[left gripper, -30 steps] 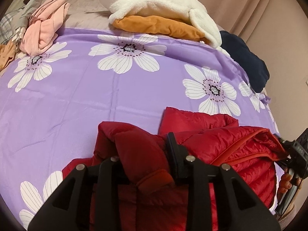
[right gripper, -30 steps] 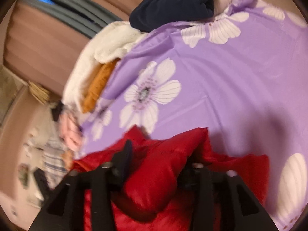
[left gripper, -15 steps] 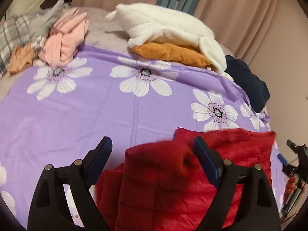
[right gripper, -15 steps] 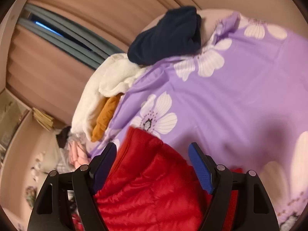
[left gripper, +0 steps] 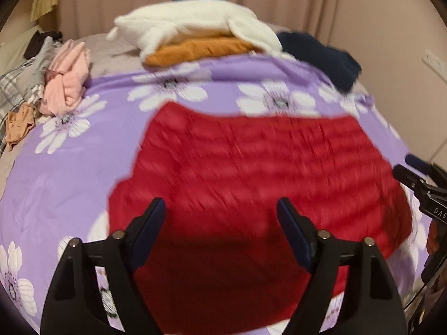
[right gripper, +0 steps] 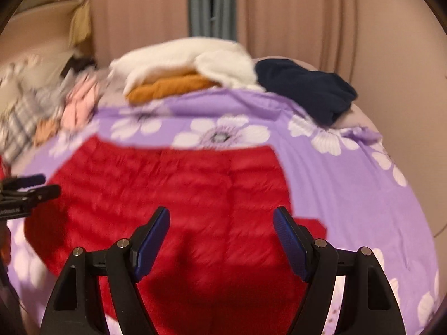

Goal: Fold large clothes
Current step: 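Release the hem and smooth the folded jacket with both tools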

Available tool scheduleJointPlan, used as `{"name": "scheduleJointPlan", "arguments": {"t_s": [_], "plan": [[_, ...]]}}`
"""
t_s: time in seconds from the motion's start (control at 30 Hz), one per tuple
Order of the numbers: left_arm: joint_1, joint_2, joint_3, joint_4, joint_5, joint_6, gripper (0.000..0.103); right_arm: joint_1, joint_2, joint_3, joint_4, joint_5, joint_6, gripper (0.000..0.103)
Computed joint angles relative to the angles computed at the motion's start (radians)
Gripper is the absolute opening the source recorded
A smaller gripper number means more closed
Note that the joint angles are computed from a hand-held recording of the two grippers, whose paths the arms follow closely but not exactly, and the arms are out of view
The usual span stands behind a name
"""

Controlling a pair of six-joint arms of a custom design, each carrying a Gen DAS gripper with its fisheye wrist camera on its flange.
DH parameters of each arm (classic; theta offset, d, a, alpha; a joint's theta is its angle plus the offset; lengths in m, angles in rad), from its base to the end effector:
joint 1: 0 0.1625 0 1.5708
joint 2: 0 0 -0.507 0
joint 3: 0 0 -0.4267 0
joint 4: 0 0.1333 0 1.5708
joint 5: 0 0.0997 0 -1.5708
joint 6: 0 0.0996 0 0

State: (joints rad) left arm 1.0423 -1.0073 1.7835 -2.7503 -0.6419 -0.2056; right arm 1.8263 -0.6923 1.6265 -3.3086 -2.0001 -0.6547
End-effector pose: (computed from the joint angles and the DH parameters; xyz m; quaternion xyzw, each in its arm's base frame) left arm -0.1641 -0.7036 0.2765 0.0523 0.8790 -0.3246 0.3454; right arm 0.2856 -0.7299 0.1519 0.3204 -0.8443 0.3356 0.2679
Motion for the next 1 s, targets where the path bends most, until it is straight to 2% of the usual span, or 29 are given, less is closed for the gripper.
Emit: {"name": "scheduleJointPlan", "arguments": {"t_s": [0.1,0.2,0.33,0.5,0.67,0.8,1.0], "plan": [[0.012,0.014,0.004,0.061,-0.011,-0.047,0.072,-0.015,0.006,0.012,0.035,0.02,0.004,0.076],[0.026,0.031,-0.001,0.089,-0.013,-0.059,0.072,-0.02,0.029,0.002,0.066,-0.036,0.031,0.076],[0.044,0.039,-0.014,0.115,-0.041,-0.073,0.074,-0.053,0.032,-0.008,0.14,-0.006,0.111,0.076],[0.046,0.053,-0.022,0.13,-0.027,-0.077,0.074,-0.053,0.039,-0.008,0.14,-0.02,0.114,0.076],[0.026,0.026,0.005,0.139,-0.019,-0.134,0.074,-0.044,0.017,0.006,0.163,-0.021,0.149,0.076],[-0.009,-0.009,0.062,0.105,0.013,-0.157,0.072,-0.034,-0.009,0.041,0.118,0.003,0.14,0.077],[-0.045,-0.051,0.145,0.026,0.023,-0.192,0.073,-0.025,-0.049,0.122,0.01,0.041,0.114,0.076]]}}
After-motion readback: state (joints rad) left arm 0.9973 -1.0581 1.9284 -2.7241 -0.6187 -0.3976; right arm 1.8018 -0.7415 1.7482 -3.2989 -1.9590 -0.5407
